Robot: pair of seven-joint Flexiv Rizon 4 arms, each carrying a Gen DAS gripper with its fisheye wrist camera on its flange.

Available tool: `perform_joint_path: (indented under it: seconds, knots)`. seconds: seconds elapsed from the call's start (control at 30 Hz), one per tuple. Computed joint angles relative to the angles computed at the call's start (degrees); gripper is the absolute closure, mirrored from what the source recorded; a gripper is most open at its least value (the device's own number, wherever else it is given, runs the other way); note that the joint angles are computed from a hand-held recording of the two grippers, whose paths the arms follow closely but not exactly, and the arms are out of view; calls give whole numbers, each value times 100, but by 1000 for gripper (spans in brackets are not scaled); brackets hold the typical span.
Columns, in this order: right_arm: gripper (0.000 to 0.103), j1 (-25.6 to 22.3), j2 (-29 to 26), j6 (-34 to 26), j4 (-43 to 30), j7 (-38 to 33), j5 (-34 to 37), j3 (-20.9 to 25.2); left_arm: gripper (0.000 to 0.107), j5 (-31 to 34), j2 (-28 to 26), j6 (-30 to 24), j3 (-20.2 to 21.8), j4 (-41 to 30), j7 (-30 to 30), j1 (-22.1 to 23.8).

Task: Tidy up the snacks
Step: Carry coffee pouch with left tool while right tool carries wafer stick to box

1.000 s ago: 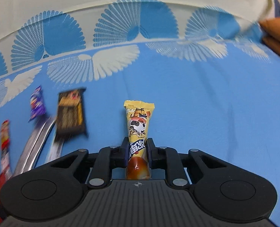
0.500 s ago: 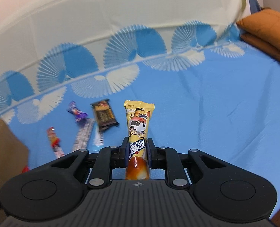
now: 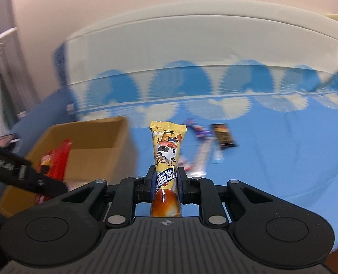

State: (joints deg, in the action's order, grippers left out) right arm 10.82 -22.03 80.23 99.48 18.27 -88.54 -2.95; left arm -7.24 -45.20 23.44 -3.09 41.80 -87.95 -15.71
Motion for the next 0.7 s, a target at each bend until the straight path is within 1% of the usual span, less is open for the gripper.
perform_joint_path:
  seconds: [0.07,0.1,0.2,0.3,0.4,0.47,0.57,0.7]
  knots:
    - [83,135,12,2,-33,-198,196,119,46,-67,531,424,-11,872,62,163]
    - [83,227,12,-11,-45,-323,337,173,46,-101,723,607,-10,1199,80,233]
    - [83,507,-13,-4,-54,-796,836,274,47,-197,1247,1094,5,2084,137,416]
    - [84,794,-19,-118,-32,-1353,1341,325,47,-327,1618,1445,1,2741,222,579]
    - [83,1074,32,-354,-3,-1783,1689,303,46,-421,1922,1751,7,3273,344,702]
    - [83,1221,61,-485,1,-1929,1812,247,47,-476,2051,1887,12,3509,398,763]
    - [83,1379,137,-653,30,-1966,1790,190,47,-604,2186,2031,0,3770,443,843]
    - [83,1477,191,-805,62,-2019,1730,228,47,-760,2300,2222,-32,4014,526,910]
